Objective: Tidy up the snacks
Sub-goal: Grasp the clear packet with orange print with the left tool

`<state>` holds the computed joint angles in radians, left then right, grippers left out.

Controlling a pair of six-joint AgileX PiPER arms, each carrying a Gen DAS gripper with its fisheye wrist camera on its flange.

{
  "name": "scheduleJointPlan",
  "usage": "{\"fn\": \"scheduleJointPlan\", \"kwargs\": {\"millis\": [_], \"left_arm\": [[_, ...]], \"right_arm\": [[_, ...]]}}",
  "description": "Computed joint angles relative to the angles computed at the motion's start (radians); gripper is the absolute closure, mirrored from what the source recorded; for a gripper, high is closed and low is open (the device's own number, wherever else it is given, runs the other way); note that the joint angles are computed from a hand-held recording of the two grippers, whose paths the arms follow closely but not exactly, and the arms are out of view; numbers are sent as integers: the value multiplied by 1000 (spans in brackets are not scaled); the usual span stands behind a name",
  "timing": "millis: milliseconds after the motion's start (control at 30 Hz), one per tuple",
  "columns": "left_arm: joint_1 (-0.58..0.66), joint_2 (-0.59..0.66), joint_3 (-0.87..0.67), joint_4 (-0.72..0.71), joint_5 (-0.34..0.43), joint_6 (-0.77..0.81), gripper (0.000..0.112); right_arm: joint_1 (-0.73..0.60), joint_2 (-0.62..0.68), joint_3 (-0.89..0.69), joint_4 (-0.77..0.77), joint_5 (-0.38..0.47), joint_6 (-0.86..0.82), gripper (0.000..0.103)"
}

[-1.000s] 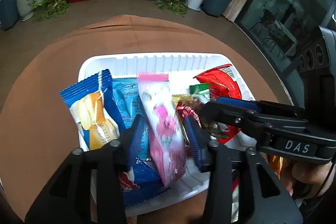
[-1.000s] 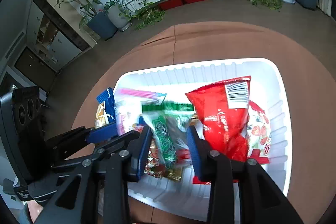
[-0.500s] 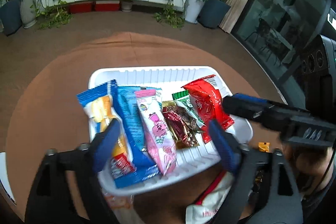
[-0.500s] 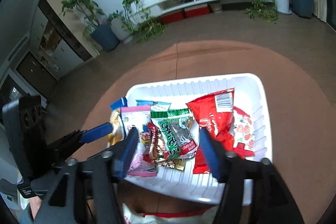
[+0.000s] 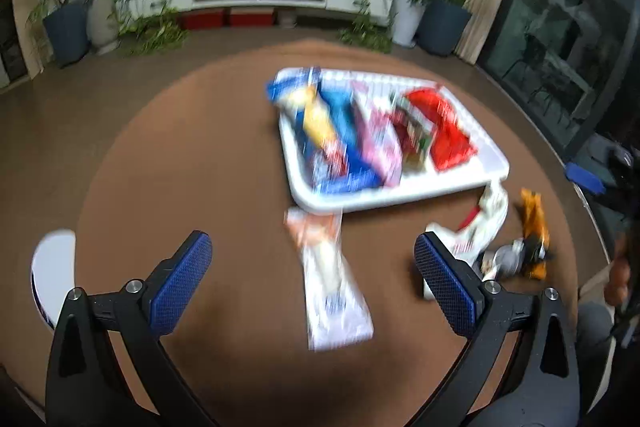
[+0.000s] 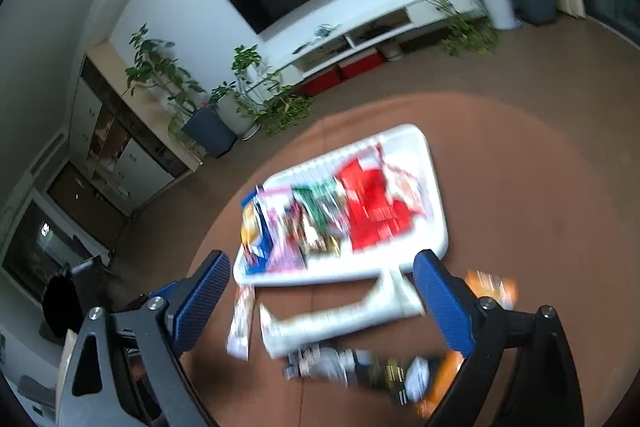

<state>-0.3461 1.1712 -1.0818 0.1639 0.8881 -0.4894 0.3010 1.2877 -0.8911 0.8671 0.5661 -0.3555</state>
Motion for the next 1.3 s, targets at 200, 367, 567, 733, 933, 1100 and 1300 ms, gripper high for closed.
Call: {"fn": "scheduleJointPlan", "kwargs": {"millis": [200, 367, 567, 733, 933, 1100, 1300], "left_arm": [[10, 27, 77, -36, 16, -51, 11], [-4, 100, 46, -14, 21, -41, 21], [27, 191, -33, -35, 50, 8, 36], [13, 246, -83, -9, 60, 6, 44], [-8, 261, -94, 21, 58, -1, 58], [-24, 270, -101, 29, 61, 8, 66], [-32, 264, -100, 13, 63, 41, 81]], "right_arm": [[40, -169, 229, -39, -17, 54, 8], [60, -219, 279, -83, -27, 90, 11], [107, -245, 285, -133, -53, 121, 11], [142, -237, 279, -171, -66, 151, 12], [180, -236, 265, -229, -77, 213, 15], [213, -226, 251, -271, -85, 254, 16], [218, -215, 234, -287, -75, 257, 17]]}}
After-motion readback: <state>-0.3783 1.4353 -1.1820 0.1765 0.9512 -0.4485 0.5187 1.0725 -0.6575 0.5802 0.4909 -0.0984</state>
